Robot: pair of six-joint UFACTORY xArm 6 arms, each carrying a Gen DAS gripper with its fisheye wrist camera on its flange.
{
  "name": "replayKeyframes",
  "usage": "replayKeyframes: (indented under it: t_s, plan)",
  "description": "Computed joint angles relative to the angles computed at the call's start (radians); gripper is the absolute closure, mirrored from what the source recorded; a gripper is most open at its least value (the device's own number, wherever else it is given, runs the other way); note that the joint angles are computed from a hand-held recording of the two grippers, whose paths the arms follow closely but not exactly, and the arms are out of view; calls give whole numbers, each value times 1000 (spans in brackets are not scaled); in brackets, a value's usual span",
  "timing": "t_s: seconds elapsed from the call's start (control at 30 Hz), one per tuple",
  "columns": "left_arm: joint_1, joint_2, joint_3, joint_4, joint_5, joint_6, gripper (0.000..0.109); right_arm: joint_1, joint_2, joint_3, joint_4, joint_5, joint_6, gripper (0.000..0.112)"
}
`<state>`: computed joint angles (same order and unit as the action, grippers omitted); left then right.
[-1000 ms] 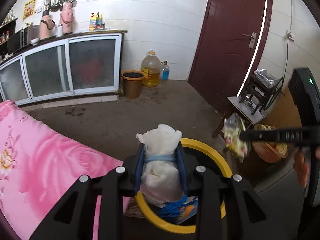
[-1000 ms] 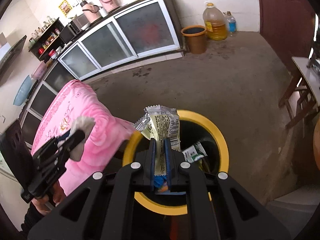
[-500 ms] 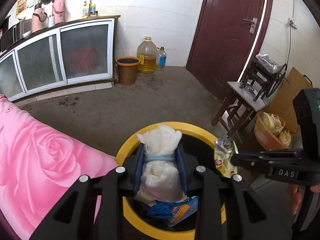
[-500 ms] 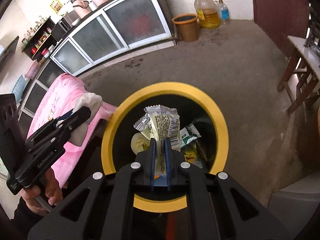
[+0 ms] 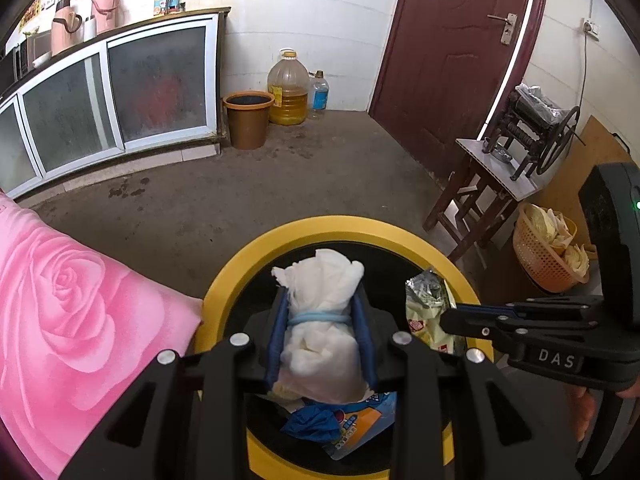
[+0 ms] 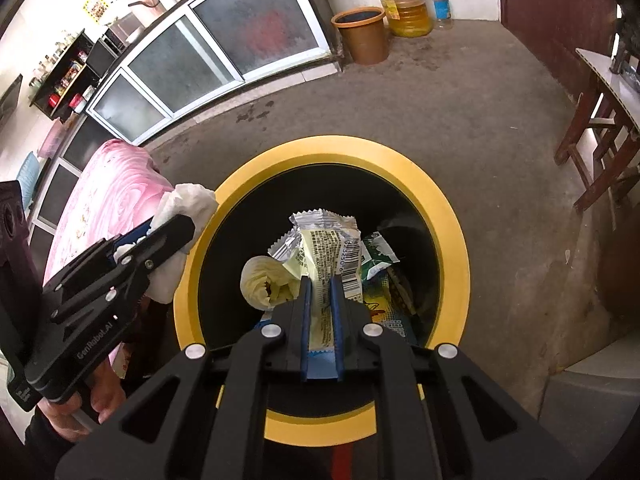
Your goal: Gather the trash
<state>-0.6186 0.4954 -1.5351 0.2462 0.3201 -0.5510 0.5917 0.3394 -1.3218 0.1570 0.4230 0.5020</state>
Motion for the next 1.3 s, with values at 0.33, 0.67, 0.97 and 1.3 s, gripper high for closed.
replayKeyframes:
  t_s: [0.33,0.67,0.97,1.3]
  plan:
    - [9,1,-7,-50,5,17,71,-10,13,-24,0,23,15,98]
    - [20,-52,33,27,-29,-84,40,-18,-10,-7,-47,17,83,63]
    - [42,-156,148,86,-77,-143,40,2,-90,63,-189,16,214,63]
    - [91,-411,435,258,-174,-282,40,127,-209,114,-657,125,626,63]
